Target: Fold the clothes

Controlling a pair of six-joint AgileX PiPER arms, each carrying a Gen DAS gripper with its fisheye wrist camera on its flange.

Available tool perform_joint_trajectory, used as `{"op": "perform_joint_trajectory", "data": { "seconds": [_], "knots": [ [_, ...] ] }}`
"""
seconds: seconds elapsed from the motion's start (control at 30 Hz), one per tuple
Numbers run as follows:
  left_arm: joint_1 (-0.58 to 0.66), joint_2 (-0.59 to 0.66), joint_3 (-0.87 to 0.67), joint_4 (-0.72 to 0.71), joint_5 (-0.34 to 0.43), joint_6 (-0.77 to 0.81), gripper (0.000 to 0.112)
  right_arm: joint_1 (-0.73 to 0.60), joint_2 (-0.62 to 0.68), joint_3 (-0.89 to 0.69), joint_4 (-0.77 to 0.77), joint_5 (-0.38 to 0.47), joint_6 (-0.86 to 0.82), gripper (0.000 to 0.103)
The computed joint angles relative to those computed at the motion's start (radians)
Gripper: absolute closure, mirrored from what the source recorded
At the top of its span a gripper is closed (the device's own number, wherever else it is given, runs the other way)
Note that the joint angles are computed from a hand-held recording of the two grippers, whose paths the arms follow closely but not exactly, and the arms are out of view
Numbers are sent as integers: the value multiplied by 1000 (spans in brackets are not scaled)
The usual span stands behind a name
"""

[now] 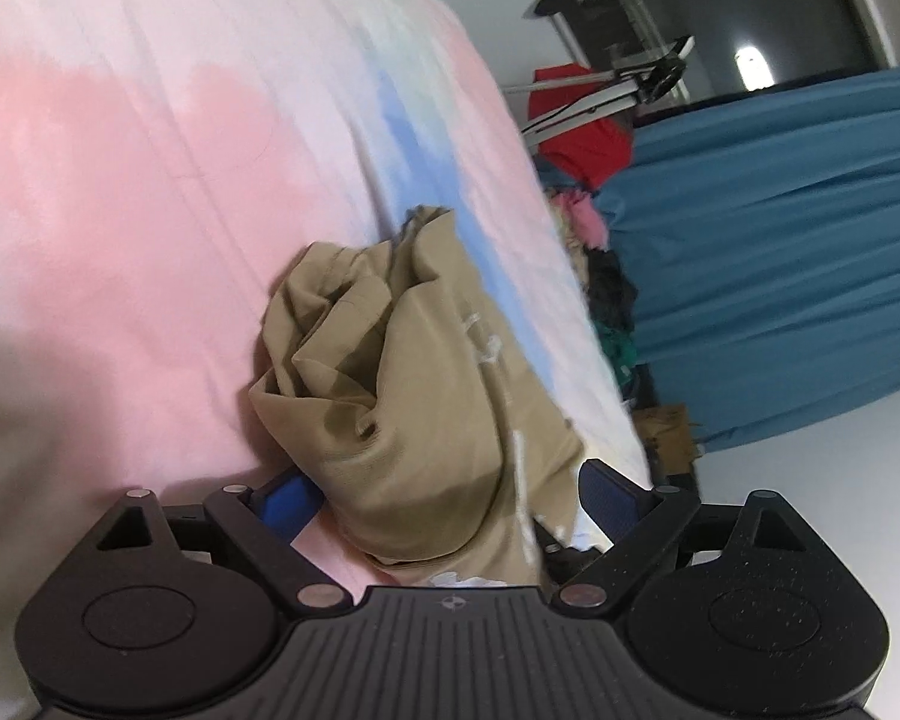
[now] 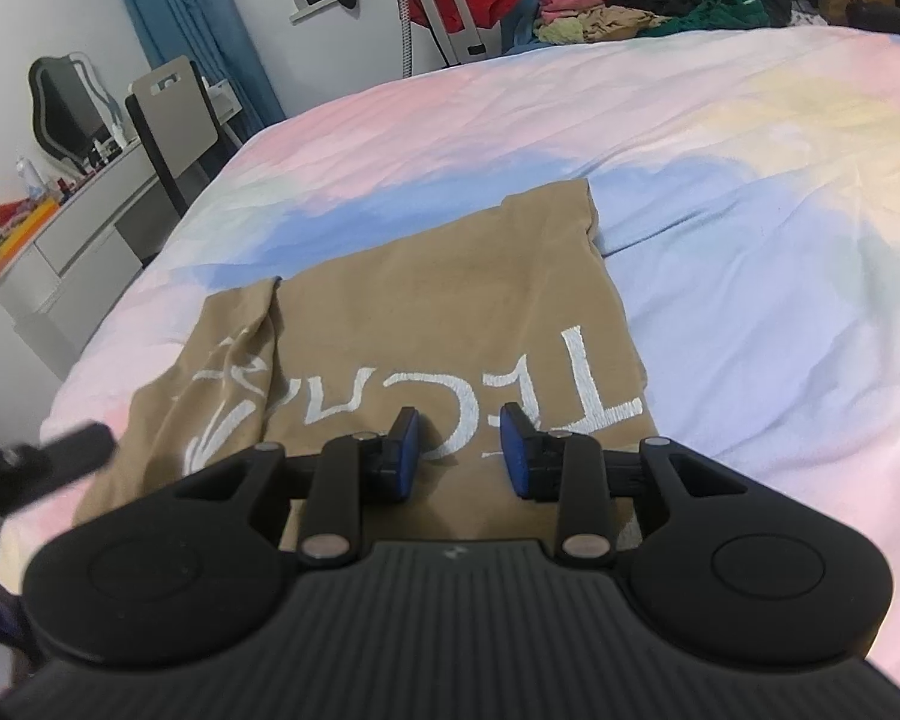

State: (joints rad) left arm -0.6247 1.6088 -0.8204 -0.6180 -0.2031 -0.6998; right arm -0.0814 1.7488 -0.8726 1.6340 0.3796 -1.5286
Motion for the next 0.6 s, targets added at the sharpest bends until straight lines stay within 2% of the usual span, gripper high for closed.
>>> {"op": "perform_joint_trajectory", "data": {
  "seconds": [0.03, 0.1, 0.2, 0.23, 0.27, 0.33, 0.37, 0.4, 0.5, 0.6],
  "knots": [
    [2, 9, -13, -51, 21, 54, 35, 0, 0, 0, 0, 0, 1, 70],
    [3, 11, -18, -166, 31, 174, 44, 0, -2, 1, -1, 0, 3, 70],
    [-10, -11, 3, -149, -19, 168, 60, -20, -6, -7, -41, 29, 80, 68],
    [-15, -15, 2, -160, -29, 193, 66, -44, -9, -15, -75, 70, 141, 67],
    [-19, -19, 2, -163, -40, 206, 68, -78, -11, -26, -106, 132, 207, 62],
    [-23, -24, 11, -96, -67, 143, 74, -159, -12, -30, -91, 286, 279, 40],
    [-23, -23, 13, -74, -75, 122, 75, -203, -12, -17, -56, 374, 303, 17],
    [-24, -22, 11, -67, -79, 118, 75, -246, -11, -6, -26, 461, 335, 7],
    [-24, -23, 15, -46, -90, 105, 76, -317, 18, -12, -53, 674, 471, 7],
    [-15, -27, 18, -12, -93, 80, 76, -325, 71, -8, -95, 816, 556, 7]
  ]
}}
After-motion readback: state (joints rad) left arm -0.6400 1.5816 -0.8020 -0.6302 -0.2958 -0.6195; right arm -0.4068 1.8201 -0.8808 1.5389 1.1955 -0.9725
